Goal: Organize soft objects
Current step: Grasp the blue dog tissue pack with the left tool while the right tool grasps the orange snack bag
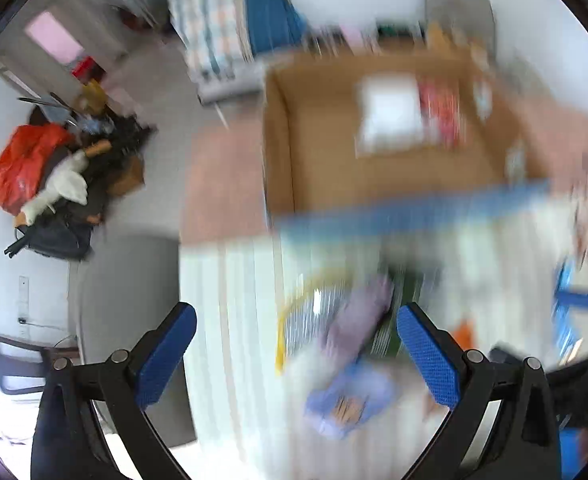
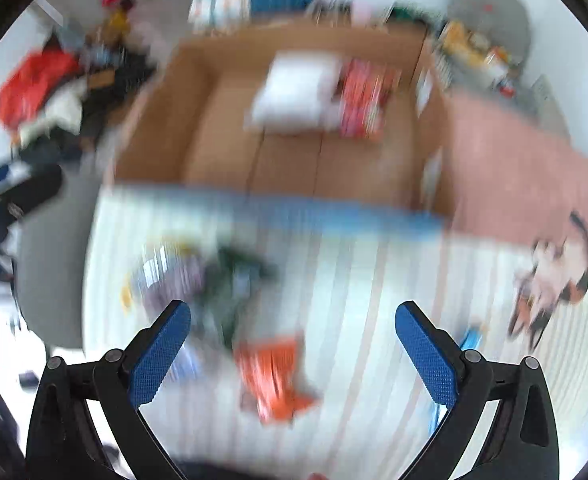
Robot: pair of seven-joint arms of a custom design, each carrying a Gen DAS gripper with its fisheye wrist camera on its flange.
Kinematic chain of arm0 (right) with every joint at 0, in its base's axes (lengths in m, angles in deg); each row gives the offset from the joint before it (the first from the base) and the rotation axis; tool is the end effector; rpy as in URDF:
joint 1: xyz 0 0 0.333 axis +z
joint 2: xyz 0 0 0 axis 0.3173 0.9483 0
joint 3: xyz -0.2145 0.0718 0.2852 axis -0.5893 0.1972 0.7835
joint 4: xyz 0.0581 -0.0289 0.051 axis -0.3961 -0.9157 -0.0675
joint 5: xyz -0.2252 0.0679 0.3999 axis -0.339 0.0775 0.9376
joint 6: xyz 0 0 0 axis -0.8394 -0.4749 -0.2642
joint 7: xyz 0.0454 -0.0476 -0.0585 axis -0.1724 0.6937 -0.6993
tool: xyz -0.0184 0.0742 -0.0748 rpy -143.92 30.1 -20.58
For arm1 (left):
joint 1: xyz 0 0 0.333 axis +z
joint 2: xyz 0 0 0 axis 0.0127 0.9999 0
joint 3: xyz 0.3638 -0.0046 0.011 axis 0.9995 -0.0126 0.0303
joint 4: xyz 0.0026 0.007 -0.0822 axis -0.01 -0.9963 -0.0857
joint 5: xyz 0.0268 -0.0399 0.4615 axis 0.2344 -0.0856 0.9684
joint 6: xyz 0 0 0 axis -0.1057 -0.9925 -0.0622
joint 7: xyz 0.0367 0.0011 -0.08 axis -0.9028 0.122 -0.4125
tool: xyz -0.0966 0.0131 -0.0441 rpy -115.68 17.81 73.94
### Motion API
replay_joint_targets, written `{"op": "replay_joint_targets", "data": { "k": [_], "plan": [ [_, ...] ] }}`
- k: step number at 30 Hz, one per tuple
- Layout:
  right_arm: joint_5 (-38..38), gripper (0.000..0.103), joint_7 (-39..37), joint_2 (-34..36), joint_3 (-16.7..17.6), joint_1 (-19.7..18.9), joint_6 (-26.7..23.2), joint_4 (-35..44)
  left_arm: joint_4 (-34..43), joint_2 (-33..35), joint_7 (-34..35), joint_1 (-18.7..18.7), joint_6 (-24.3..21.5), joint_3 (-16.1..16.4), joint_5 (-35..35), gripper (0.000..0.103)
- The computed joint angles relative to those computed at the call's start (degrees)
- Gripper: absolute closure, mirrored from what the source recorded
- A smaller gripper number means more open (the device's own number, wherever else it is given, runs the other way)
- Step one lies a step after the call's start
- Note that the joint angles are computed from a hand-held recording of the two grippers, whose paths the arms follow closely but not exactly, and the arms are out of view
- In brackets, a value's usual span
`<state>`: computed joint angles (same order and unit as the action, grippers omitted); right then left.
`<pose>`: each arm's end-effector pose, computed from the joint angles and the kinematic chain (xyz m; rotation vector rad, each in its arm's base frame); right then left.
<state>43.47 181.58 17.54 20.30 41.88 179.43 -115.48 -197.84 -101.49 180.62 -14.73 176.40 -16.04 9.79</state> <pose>0.3956 0.3167 0.5043 -1.4169 2.6270 0.0204 0.5062 -0.2575 0.5447 -0.9220 2.7318 -0.1569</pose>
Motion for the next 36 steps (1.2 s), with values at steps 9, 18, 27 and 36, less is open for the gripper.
{"op": "replay_joint_targets", "data": {
  "k": [9, 18, 27, 36],
  "plan": [
    [13.1, 0.006, -6.2, 7.6, -0.5, 6.4, 9.2, -4.9, -11.3, 0.0, 9.1, 0.6, -3.0, 0.1, 6.9, 0.0],
    [18.0, 0.059, -10.4, 9.9, -1.6, 7.9, 6.4, -5.2, -13.5, 2.5, 10.6, -1.4, -2.7, -2.2, 10.3, 0.005],
    [26.0, 0.057, -10.3, 4.5, -2.3, 8.2, 10.2, -11.6, -1.2, 11.7, -5.5, 3.0, -21.9, 0.0, -8.3, 0.01],
    [24.2, 0.055, -9.9, 3.5, -2.4, 7.4, 7.2, -12.0, -7.0, 8.2, -5.3, 0.8, -14.2, -2.5, -0.6, 0.025]
  ]
}}
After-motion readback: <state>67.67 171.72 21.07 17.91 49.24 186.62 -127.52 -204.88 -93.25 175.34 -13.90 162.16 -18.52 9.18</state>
